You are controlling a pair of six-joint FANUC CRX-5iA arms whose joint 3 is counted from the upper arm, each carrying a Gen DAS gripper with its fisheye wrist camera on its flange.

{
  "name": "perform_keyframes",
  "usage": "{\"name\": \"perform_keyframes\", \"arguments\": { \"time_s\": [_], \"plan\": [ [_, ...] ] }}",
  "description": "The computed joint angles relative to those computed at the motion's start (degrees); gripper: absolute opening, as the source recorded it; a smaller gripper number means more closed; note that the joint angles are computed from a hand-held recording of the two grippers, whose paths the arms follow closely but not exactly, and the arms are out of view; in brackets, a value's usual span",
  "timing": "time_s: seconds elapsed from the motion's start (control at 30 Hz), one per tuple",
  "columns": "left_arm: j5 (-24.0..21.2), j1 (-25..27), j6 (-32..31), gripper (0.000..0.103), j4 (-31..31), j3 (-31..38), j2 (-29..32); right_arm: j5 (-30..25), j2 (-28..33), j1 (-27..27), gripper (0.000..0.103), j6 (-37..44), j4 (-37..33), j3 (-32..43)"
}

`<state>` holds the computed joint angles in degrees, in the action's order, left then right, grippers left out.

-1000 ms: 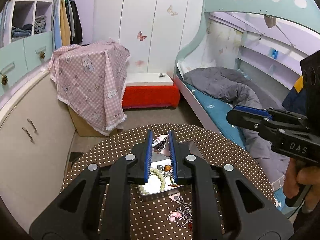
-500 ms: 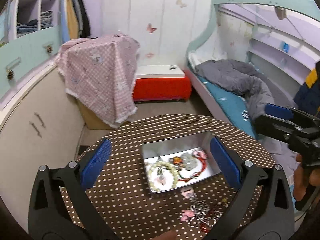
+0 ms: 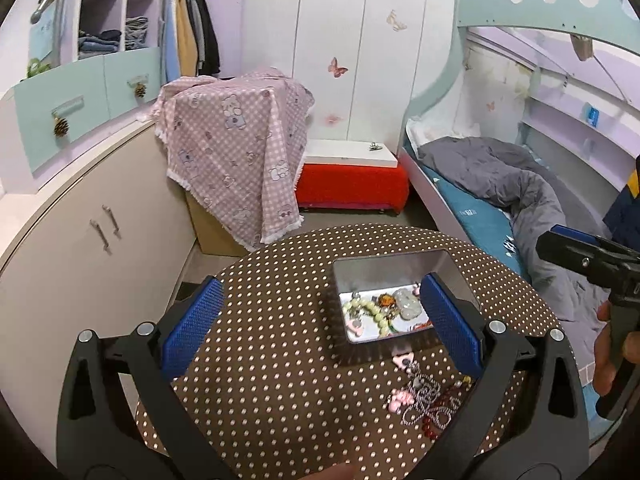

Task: Organize jewelry
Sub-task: 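Move both grippers back toward the remaining jewelry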

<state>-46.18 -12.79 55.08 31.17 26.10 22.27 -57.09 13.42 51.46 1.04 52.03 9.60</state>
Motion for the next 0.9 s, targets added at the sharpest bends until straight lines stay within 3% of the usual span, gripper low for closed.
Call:
{"name": "perform_keyframes", "arguments": {
  "time_s": [0.57, 0.9],
  "plan": [
    [4.7, 0.8, -8.2, 0.097, 3.8, -13.5, -7.0, -1.3, -1.8, 3.7, 0.095, -3.7, 0.8, -3.6],
    [1.7, -1.2, -9.0, 0.097, -2.2, -13.5, -5.5, -0.2, -3.9, 5.2, 0.095, -8.2, -2.0, -8.9]
  ]
}}
